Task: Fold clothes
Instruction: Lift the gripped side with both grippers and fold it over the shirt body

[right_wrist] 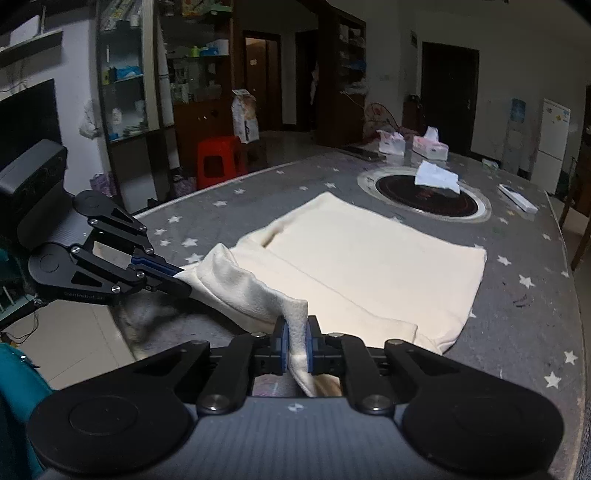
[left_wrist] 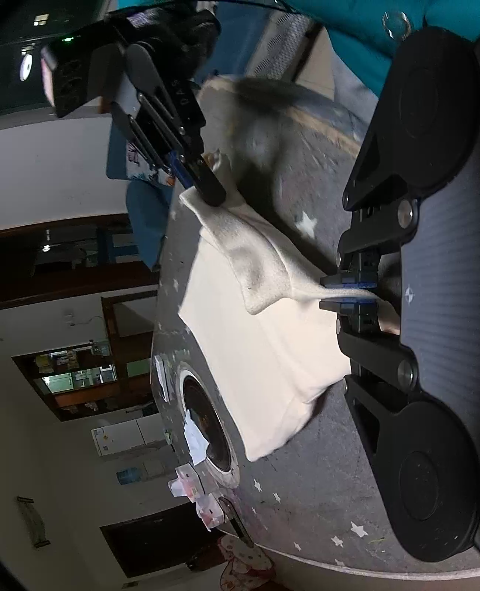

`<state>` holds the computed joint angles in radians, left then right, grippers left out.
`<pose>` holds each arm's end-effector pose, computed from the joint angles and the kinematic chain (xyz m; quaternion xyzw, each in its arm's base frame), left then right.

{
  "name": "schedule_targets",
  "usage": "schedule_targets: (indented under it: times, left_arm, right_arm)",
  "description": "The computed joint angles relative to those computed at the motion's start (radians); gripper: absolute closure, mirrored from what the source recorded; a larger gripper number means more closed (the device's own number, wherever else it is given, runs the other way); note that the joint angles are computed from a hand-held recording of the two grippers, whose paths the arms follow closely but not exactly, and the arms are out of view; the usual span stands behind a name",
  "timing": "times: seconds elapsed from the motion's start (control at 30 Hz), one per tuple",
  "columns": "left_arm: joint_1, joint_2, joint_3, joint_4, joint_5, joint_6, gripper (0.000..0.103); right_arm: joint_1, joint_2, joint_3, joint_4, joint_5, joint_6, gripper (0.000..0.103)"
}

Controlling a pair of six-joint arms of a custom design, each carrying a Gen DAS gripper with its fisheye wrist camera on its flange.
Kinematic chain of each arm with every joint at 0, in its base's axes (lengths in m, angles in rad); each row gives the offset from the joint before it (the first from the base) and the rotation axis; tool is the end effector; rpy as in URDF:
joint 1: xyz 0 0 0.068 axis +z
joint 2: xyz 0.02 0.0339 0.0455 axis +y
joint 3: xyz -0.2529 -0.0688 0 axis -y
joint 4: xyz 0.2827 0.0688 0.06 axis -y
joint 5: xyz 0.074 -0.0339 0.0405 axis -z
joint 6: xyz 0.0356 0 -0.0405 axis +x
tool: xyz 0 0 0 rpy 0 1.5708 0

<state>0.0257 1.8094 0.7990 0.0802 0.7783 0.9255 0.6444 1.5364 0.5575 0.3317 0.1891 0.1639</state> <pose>0.3408 -0.0162 0.0720 0.4895 0.7388 -0.1868 0.4239 0.2485 0.1783 0.0994 -0.1712 0.8757 0.0967 0.4411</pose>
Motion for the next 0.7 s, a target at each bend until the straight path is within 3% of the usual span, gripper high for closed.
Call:
schedule_targets:
  times: [0.27,0.37,0.43,0.57,0.67,0.7]
  left_arm:
    - [0.09,-0.175,-0.062,-0.251,0.098,0.126,0.099]
    - [0.12,-0.212,-0.062,-0.289,0.134,0.105,0.1]
    - [0.122,-0.212,-0.068,-0.246,0.131,0.072,0.1]
    - [0.123,-0.159,-0.04,-0.292,0.099,0.14,0.099]
    - [0.121,-0.148,-0.052,-0.302,0.076,0.217,0.095]
    - [0.118,-0.154,-0.068,-0.295,0.07,0.247,0.088]
  right_arm:
    - [0.095,-0.291,-0.103,-0.16,0.053,0.052,0.098]
    - [0.119,-0.399,-0.117,-0.247,0.067,0.078,0.098]
    - [0.104,-0.403,-0.118,-0.258,0.034,0.075,0.098]
    - [0.094,-0.349,-0.103,-0.301,0.005,0.068,0.092]
    - [0.121,-0.317,-0.104,-0.331,0.002,0.056,0.086]
    - [0.126,-0.306,-0.103,-0.335,0.004,0.05,0.082]
